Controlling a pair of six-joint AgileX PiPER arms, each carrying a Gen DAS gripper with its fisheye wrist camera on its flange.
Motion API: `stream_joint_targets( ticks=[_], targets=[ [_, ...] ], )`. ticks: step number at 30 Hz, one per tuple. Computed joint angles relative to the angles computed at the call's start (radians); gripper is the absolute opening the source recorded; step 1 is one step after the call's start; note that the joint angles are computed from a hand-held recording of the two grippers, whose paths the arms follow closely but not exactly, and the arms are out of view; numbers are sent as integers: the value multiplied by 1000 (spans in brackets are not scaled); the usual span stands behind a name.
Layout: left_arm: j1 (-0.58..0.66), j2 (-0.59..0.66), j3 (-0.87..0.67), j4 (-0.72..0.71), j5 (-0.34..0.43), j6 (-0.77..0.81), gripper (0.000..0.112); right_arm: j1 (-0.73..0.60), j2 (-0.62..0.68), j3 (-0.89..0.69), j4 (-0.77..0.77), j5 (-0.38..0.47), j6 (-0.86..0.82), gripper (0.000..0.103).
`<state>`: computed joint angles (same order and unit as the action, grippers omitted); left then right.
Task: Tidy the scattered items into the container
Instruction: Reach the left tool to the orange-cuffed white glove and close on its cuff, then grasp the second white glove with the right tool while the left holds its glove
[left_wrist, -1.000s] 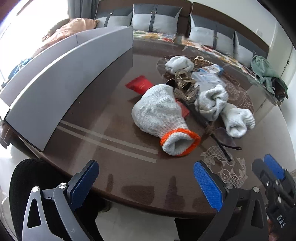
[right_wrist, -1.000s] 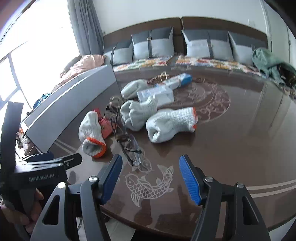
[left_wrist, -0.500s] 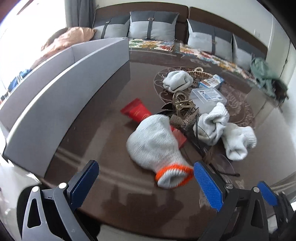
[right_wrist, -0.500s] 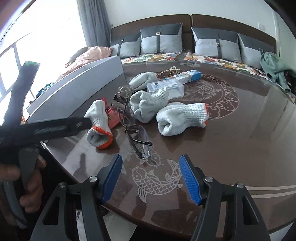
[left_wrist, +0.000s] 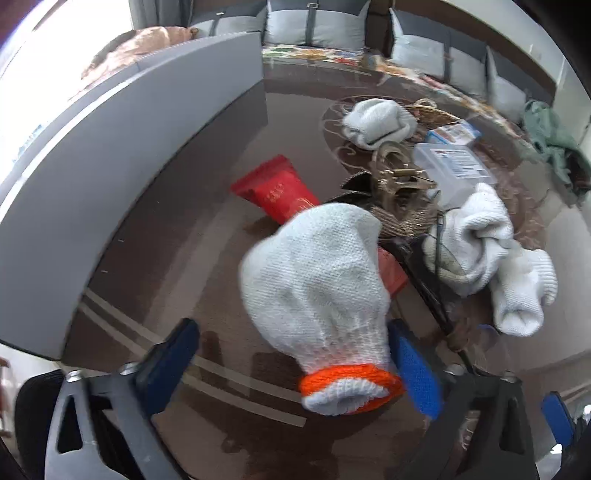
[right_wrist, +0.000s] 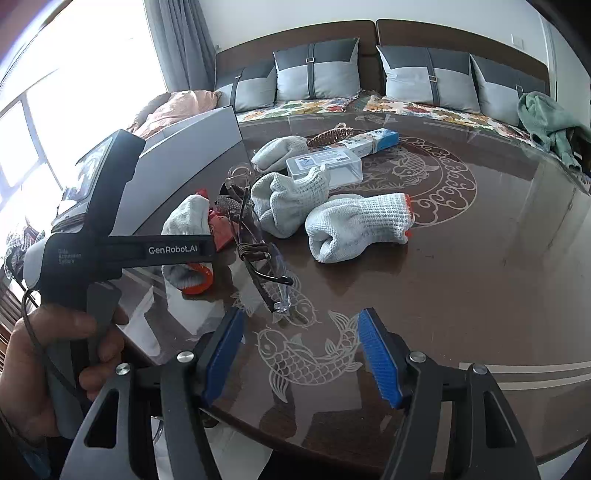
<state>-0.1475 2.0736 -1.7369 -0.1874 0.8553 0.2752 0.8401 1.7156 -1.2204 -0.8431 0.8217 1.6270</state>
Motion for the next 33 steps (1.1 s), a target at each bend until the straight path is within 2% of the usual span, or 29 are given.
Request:
stream_joint_targets(
  ticks=[1, 3, 6, 12, 19, 21, 24, 26, 29, 33],
  targets=[
    [8, 0, 1, -22, 0, 23, 57, 2, 1, -2, -2, 4, -1, 65],
    [29, 3, -9, -73, 25, 63, 40, 4, 5, -9, 2, 10, -8, 65],
    [63, -7, -1, -128, 50, 99, 31, 3, 13, -22, 14, 17, -25, 65],
    [112, -98, 122, -136, 31, 169, 29, 6, 2, -10, -6, 15, 1, 65],
    [125, -145, 179, -188, -8, 242, 29, -94, -105, 134, -35, -97, 180, 65],
    [119, -153, 190, -191, -27, 257, 29, -172, -123, 151, 38, -170, 142, 65],
    [120, -152, 190, -199, -27, 268, 29, -285, -135, 170, 158, -323, 96, 65],
    [122, -150, 189, -202, -27, 266, 29, -359, -119, 161, 304, -413, 19, 65],
    [129, -147, 182, -207, -25, 264, 29, -423, -66, 114, 480, -463, -74, 65],
    [132, -143, 186, -206, -23, 262, 29, -446, 10, 24, 484, -403, -27, 65]
  ],
)
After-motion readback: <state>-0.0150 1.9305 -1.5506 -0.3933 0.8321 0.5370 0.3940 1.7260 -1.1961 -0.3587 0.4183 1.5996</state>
